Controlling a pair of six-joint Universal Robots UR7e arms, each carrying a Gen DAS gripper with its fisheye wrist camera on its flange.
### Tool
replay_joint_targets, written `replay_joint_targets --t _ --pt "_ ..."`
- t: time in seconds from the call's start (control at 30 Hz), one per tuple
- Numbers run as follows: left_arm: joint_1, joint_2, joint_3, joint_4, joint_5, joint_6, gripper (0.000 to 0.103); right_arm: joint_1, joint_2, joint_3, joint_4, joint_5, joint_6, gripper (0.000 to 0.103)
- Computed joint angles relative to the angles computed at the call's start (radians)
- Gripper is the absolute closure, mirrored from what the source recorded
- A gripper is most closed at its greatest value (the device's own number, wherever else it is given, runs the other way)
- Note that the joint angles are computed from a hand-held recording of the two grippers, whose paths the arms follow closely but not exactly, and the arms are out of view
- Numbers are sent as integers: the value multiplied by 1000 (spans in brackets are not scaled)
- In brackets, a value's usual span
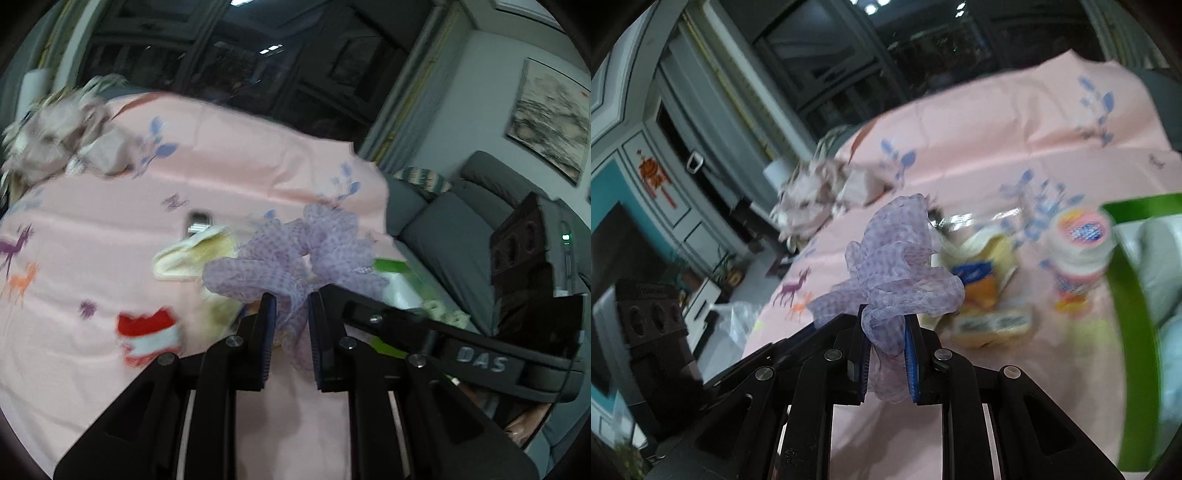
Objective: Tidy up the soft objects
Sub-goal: 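Carry the scrunchie with the right gripper over the green box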
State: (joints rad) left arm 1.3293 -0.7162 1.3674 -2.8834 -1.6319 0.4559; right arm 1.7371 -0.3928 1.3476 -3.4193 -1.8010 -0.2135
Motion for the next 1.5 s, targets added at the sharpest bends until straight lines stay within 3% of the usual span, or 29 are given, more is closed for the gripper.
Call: replay_joint_targets --t 0.23,0.4,0.67,0.8,1.1,1.33,1.5 --pt "-76 5 45 -48 -17 47 89 -24 -111 165 -201 16 3 84" --pt "-135 36 65 -99 -2 99 89 -29 -150 237 -390 -86 -9 84" --pt "-194 114 24 -40 -31 134 88 -100 -227 349 -546 -39 65 84" --pt "-225 180 -28 -2 19 148 88 -115 -228 327 -556 -132 69 84" --pt "-245 304 -174 121 134 113 88 -226 -275 347 -440 -43 239 84" --pt "-253 361 -248 199 209 87 88 -268 -286 338 -337 -39 341 84" --pt "-256 380 -279 264 249 67 88 -263 -286 330 -289 -92 366 84"
